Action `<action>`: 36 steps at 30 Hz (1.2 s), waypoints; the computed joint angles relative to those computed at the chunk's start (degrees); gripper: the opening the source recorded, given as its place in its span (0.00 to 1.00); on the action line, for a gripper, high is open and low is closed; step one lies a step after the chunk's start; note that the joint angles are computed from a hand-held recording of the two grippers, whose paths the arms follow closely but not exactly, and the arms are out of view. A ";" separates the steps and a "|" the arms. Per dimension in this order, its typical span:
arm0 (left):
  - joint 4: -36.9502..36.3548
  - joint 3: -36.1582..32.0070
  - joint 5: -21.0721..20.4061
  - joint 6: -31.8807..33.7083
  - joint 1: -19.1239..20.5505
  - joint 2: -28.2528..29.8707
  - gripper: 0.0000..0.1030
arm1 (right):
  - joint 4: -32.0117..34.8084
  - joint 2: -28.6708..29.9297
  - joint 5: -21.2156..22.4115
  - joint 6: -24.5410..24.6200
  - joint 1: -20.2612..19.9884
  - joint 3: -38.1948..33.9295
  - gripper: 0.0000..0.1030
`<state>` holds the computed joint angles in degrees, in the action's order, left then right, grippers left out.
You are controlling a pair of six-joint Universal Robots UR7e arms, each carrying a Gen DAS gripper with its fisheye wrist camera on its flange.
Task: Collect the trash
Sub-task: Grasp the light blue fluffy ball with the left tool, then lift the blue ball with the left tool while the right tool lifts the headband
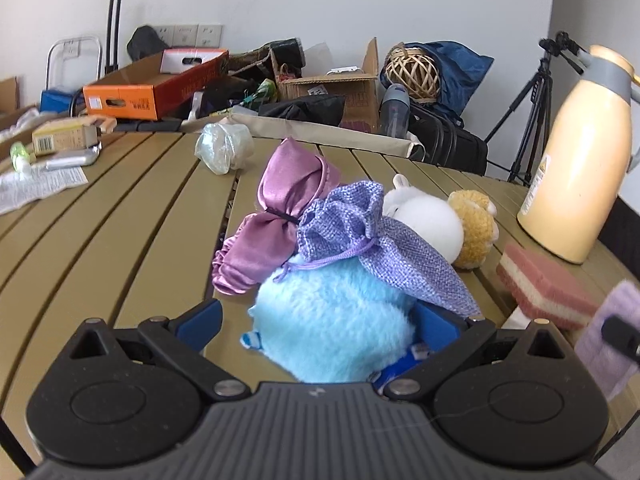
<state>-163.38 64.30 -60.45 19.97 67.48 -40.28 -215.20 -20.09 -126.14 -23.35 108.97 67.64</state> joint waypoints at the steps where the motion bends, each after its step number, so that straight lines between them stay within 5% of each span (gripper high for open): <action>1: 1.03 -0.82 -0.42 -1.23 0.19 0.23 1.00 | 0.02 -0.11 0.00 0.08 -0.04 0.21 0.29; 5: 5.33 -3.41 -1.48 -6.47 0.93 0.92 0.96 | 0.22 -0.36 0.05 0.37 -0.12 0.54 0.29; 16: 2.76 -1.50 -2.90 -5.53 0.83 0.44 0.74 | 0.16 -0.24 0.16 0.67 -0.08 0.38 0.29; 25: 0.78 0.85 -2.32 -3.24 0.52 -0.89 0.72 | -0.02 -0.28 0.52 0.70 0.06 0.74 0.29; 36: -8.18 5.79 4.24 7.00 -1.43 -2.49 0.72 | 0.45 0.00 1.46 0.96 0.34 0.54 0.29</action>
<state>-171.56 70.09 -56.21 26.98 66.04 -42.77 -214.75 -20.09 -124.68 -22.38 109.31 68.18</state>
